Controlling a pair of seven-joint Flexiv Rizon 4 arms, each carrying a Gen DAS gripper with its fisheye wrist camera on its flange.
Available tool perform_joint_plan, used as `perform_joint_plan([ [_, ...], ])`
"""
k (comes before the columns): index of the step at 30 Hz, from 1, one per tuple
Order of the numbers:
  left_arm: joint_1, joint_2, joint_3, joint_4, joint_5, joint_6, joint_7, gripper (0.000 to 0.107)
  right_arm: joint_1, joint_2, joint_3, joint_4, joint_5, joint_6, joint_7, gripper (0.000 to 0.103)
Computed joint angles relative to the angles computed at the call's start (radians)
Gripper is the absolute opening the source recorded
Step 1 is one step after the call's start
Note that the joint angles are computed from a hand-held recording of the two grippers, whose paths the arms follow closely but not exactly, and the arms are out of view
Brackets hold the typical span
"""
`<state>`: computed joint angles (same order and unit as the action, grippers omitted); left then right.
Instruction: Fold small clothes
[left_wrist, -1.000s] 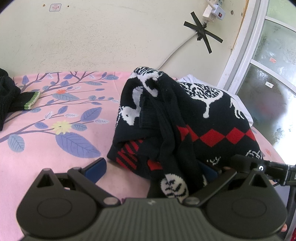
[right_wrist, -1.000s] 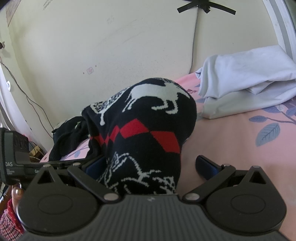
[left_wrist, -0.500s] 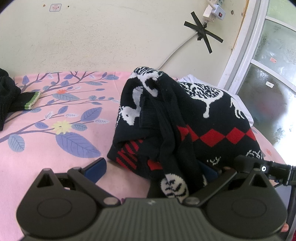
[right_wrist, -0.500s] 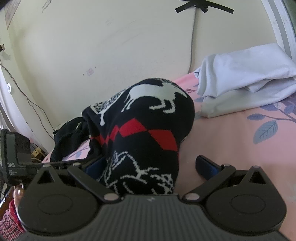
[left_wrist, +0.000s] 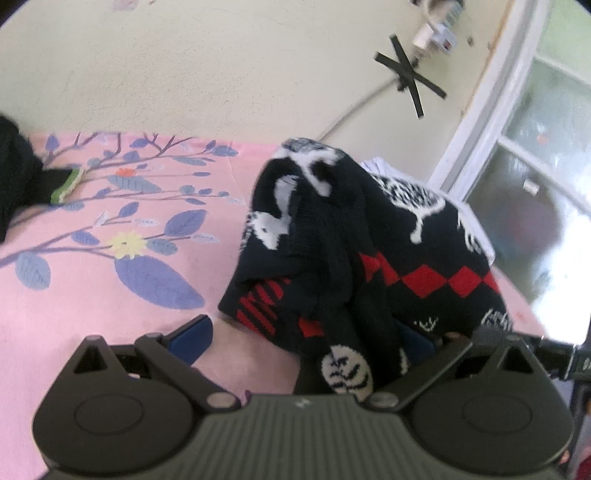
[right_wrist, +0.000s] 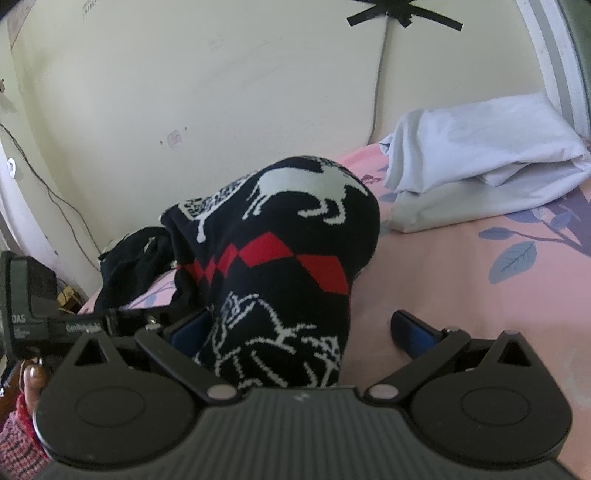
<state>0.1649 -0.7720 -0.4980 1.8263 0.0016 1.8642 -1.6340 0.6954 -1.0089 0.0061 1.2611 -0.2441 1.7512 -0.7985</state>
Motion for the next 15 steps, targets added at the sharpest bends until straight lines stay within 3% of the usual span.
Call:
perform_joint_plan([
  [6,0.138,-0.014,-0.141,0.048,0.050,0.067,-0.106,0.103,-0.074,0.004,0.096,-0.005,-0.057,-0.019,-0.064,0.097],
  [10,0.195,-0.033,-0.234,0.004,0.077,-0.071,-0.088,0.103,-0.136,-0.012,0.191,-0.031,-0.065,-0.039,-0.084,0.097],
  [14,0.166,-0.057,-0.243,-0.066,0.014,-0.247,0.009,0.102,-0.231,-0.064,0.371,-0.096,-0.085,-0.100,-0.127,0.097],
  [15,0.143,-0.054,-0.219,-0.069,0.012,-0.227,0.023,0.102,-0.255,-0.087,0.433,-0.126,-0.091,-0.130,-0.154,0.097],
])
